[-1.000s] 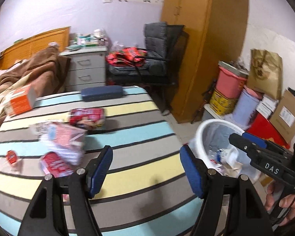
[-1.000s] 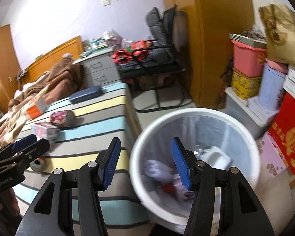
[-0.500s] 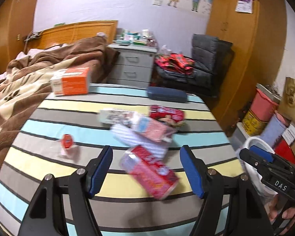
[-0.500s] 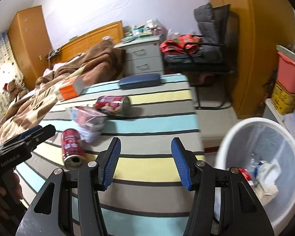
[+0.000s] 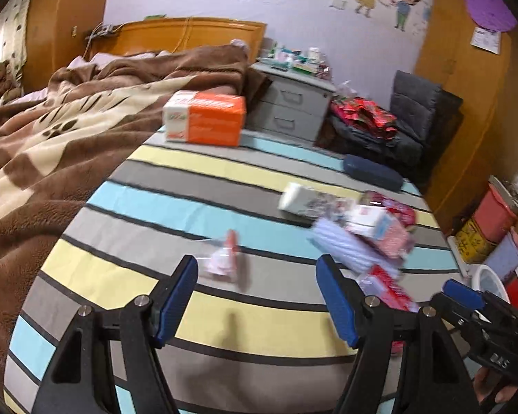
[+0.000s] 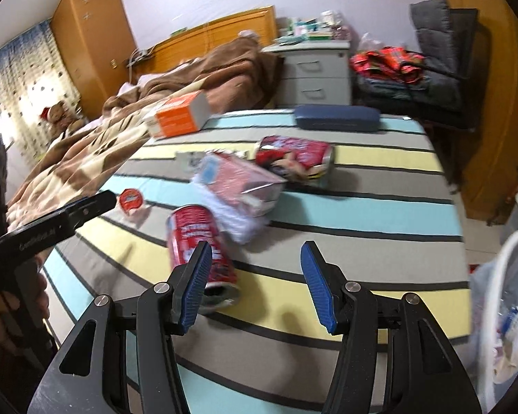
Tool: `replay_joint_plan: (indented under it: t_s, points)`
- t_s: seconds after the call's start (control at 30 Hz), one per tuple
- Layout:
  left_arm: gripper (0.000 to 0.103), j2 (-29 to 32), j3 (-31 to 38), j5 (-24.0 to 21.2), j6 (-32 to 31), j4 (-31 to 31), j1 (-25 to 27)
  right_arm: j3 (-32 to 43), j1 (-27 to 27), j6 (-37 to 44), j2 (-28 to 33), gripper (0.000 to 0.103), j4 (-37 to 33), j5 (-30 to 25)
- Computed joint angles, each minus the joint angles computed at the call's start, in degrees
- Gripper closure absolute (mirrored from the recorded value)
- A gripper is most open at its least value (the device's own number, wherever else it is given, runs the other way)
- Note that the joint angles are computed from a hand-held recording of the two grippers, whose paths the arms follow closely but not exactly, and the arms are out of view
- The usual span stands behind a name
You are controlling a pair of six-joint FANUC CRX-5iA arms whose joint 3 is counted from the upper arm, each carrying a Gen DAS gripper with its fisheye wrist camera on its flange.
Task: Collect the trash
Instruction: 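Move both tools back over the table toward the remaining trash, then grasp the clear plastic cup with the left tool while the right tool grasps the red Drink Milk can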
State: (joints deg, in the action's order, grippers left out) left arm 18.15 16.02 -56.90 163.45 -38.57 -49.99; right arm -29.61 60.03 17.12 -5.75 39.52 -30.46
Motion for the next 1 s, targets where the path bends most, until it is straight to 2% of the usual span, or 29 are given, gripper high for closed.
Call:
replay_joint_plan:
  t_s: [0.07,0.2,0.43,0.6,0.7,0.87,1.0]
  points:
    - [0.030,-0.4,-0.9,0.1,-0.7,0.6,1.0,1.4,0.3,3.0,1.2,0.040,-2.4,0.2]
    - [0.030,-1.1,-3.6,3.3,-3.8,4.9,4.3,3.9,0.6,8.0,3.5,0.040,-5.6,0.7]
    - [0.030,-1.1,-6.1,7.6,-8.0,10.5,8.2,8.4,0.8,15.7,6.6,0.038,-12.2,-2.0]
    - [0.030,-0.8,-6.8,9.5,-9.6,11.9,9.2,9.7,1.3,17.1,7.8,0.038,-12.1,-3.6]
    - [0.030,-0.8,-7.3,10.8,-10.3,12.8,10.0,11.4,1.1,19.4,8.9,0.038,-14.9,-4.7]
    - [0.030,-0.8,-7.9,12.0,-11.7,14.4,10.8,11.6,0.8,18.5,9.1,0.038,-15.2,-4.8]
    - [0.039,-0.9,-8.1,13.0,-11.9,14.2,10.6,11.2,0.9,17.3,8.9,0.039,-14.7,-4.2]
